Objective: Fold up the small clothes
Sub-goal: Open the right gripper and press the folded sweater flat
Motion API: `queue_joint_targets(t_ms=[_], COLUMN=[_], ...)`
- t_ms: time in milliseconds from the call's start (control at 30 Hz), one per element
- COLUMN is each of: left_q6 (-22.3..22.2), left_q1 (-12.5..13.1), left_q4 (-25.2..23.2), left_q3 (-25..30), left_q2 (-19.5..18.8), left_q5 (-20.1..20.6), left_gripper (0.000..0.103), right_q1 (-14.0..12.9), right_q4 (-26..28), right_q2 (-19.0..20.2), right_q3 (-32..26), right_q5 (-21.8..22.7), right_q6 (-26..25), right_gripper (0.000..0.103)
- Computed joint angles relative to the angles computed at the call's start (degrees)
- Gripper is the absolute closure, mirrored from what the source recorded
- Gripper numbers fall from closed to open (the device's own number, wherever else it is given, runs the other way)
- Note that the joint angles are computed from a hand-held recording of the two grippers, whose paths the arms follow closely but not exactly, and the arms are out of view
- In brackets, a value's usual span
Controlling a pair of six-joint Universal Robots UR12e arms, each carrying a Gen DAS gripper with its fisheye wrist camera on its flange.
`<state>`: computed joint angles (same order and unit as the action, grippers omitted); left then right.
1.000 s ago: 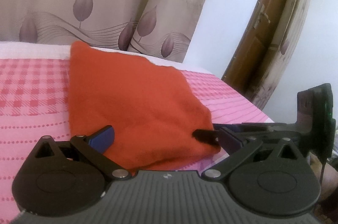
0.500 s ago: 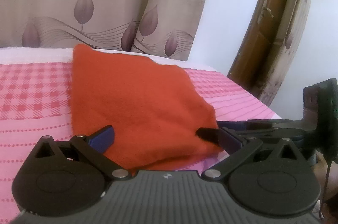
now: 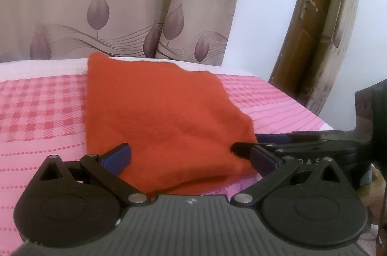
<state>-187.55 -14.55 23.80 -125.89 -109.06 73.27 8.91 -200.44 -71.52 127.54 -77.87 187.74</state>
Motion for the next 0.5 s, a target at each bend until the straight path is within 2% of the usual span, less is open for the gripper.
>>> queue_joint_targets(t_ms=[500], left_q6=[1.1], left_q1=[-1.3], left_q4=[-1.2], left_q3=[0.4], left_q2=[0.1], left_q5=[4.0], left_gripper=[0.000], right_q1=[-0.4], right_q4=[-0.7], right_q2=[0.2], right_q3=[0.1], right_q5=[1.1], right_q6=[1.2], right_gripper=[0.046])
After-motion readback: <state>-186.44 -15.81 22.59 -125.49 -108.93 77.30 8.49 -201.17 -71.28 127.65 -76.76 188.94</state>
